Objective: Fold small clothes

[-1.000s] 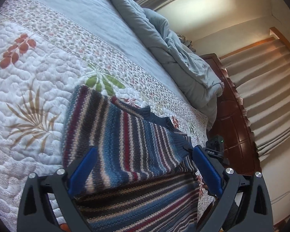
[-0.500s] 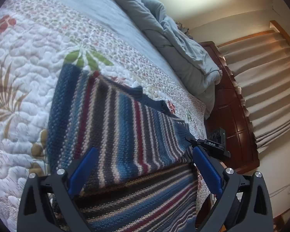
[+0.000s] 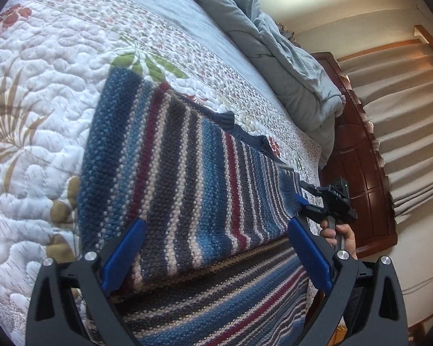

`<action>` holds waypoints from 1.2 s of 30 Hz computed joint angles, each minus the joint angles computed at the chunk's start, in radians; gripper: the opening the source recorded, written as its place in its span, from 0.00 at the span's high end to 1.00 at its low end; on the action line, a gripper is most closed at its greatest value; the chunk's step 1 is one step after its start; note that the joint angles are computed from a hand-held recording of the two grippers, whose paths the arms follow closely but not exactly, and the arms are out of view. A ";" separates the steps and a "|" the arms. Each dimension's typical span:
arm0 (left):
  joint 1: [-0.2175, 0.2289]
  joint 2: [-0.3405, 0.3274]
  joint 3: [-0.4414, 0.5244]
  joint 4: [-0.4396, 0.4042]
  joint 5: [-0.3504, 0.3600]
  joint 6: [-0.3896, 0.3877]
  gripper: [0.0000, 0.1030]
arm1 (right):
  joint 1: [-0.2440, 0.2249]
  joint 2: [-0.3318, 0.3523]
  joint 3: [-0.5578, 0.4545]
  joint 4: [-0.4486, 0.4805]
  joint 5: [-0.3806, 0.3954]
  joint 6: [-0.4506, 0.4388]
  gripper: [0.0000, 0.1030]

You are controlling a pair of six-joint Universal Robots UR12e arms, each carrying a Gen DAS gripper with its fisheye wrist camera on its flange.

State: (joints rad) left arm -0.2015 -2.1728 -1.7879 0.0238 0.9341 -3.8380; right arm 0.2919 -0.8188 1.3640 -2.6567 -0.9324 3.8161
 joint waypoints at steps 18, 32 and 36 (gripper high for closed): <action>-0.030 0.026 -0.001 -0.029 0.108 0.045 0.04 | 0.049 -0.032 0.017 -0.044 -0.233 -0.151 0.82; -0.057 0.055 -0.030 -0.047 0.131 0.053 0.04 | 0.058 -0.127 0.164 -0.077 -0.166 -0.223 0.78; -0.123 0.127 -0.074 -0.090 0.276 0.134 0.04 | 0.069 -0.203 0.264 -0.105 -0.131 -0.278 0.77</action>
